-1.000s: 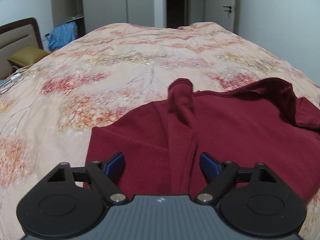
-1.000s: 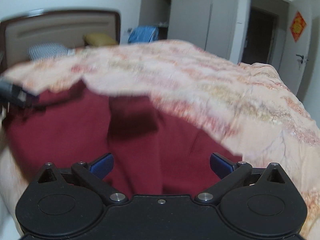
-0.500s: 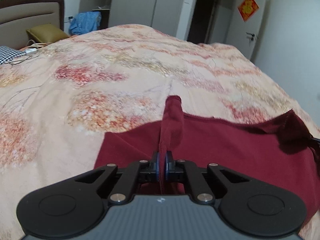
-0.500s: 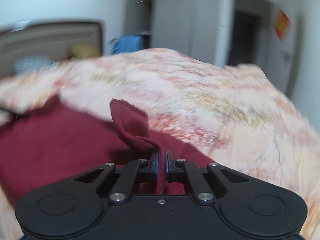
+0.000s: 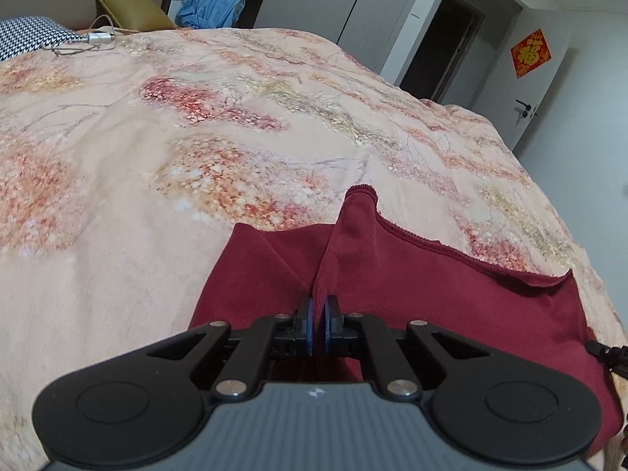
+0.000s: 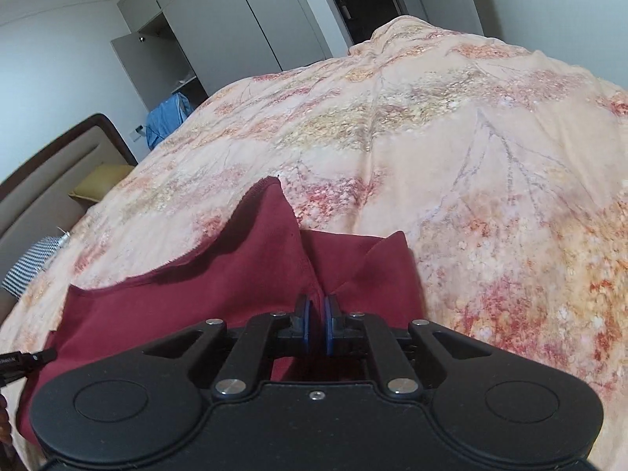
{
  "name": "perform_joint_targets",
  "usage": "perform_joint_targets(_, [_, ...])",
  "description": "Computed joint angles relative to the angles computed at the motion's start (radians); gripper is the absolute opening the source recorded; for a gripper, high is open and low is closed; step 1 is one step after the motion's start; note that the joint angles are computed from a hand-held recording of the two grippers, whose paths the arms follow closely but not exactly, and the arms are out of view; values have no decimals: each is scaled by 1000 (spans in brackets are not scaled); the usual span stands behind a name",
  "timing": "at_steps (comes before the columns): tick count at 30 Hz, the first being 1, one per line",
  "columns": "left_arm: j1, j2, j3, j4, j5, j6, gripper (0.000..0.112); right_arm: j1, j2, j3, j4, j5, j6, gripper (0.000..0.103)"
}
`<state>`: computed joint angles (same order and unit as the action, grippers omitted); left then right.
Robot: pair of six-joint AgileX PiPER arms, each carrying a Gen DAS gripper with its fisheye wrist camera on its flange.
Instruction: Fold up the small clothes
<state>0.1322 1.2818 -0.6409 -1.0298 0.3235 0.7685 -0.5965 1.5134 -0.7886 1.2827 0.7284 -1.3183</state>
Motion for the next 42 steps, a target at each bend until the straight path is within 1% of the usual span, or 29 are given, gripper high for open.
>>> perform_joint_targets(3, [19,-13,3,-22,32,16,6,-14,-24,3,-18,20,15,8])
perform_joint_targets(4, [26,-10,-1,-18,48,15,8,-12,-32,3,-31,17,20,10])
perform_joint_targets(5, [22,-14,-1,19,44,-23,9,0,-48,5,-46,-2,18,13])
perform_joint_targets(6, [19,-20,1,47,39,-52,16,25,-75,14,-61,-46,7,26])
perform_joint_targets(7, [16,-30,2,84,36,-89,24,53,-102,25,-64,-93,-20,35])
perform_joint_targets(8, [15,-43,5,114,39,-119,28,77,-123,33,-57,-128,-55,37])
perform_joint_targets(10, [15,-75,14,155,45,-152,42,111,-139,27,-45,-148,-113,37])
perform_joint_targets(12, [2,-113,27,224,43,-212,45,144,-128,1,-42,-130,-149,37])
perform_joint_targets(13, [-8,-132,35,261,43,-242,46,161,-108,-24,-53,-109,-151,37])
perform_joint_targets(15, [-25,-168,55,316,48,-286,46,211,-41,-104,-142,-39,-93,36])
perform_joint_targets(16, [-35,-183,65,341,49,-312,46,246,-5,-145,-185,-16,-62,34])
perform_joint_targets(17, [-37,-198,77,354,53,-325,46,284,29,-174,-211,-12,-46,33])
perform_joint_targets(18, [-41,-210,85,367,58,-339,46,325,66,-208,-243,-21,-23,33])
perform_joint_targets(21, [-34,-240,105,379,72,-353,46,438,167,-309,-352,-95,67,30])
perform_joint_targets(23, [-20,-253,110,377,87,-353,46,486,224,-378,-395,-151,117,29])
perform_joint_targets(25, [-20,-264,111,397,95,-374,48,505,263,-427,-393,-210,155,26])
perform_joint_targets(27, [-15,-273,113,399,106,-376,52,511,268,-447,-413,-288,229,30])
perform_joint_targets(28, [-16,-278,115,402,109,-380,56,499,260,-448,-410,-300,244,30])
perform_joint_targets(29, [-20,-283,116,407,109,-390,58,474,242,-436,-366,-293,219,32])
perform_joint_targets(30, [-23,-292,122,407,109,-395,61,439,215,-411,-299,-274,169,40])
perform_joint_targets(31, [-26,-300,127,407,110,-400,64,403,186,-382,-245,-252,120,54])
perform_joint_targets(33, [-40,-319,140,420,112,-425,67,320,96,-278,-128,-209,-21,68])
perform_joint_targets(35, [-48,-347,154,436,125,-450,67,207,-10,-154,-58,-129,-153,71])
perform_joint_targets(37, [-50,-386,170,448,146,-472,67,81,-120,-33,-52,-35,-214,72])
perform_joint_targets(39, [-40,-430,189,442,175,-472,67,-70,-222,73,-81,89,-253,72])
perform_joint_targets(41, [-24,-467,205,444,205,-477,62,-229,-299,152,-132,220,-277,71])
perform_joint_targets(42, [-15,-479,210,447,220,-482,57,-309,-330,184,-161,286,-287,66])
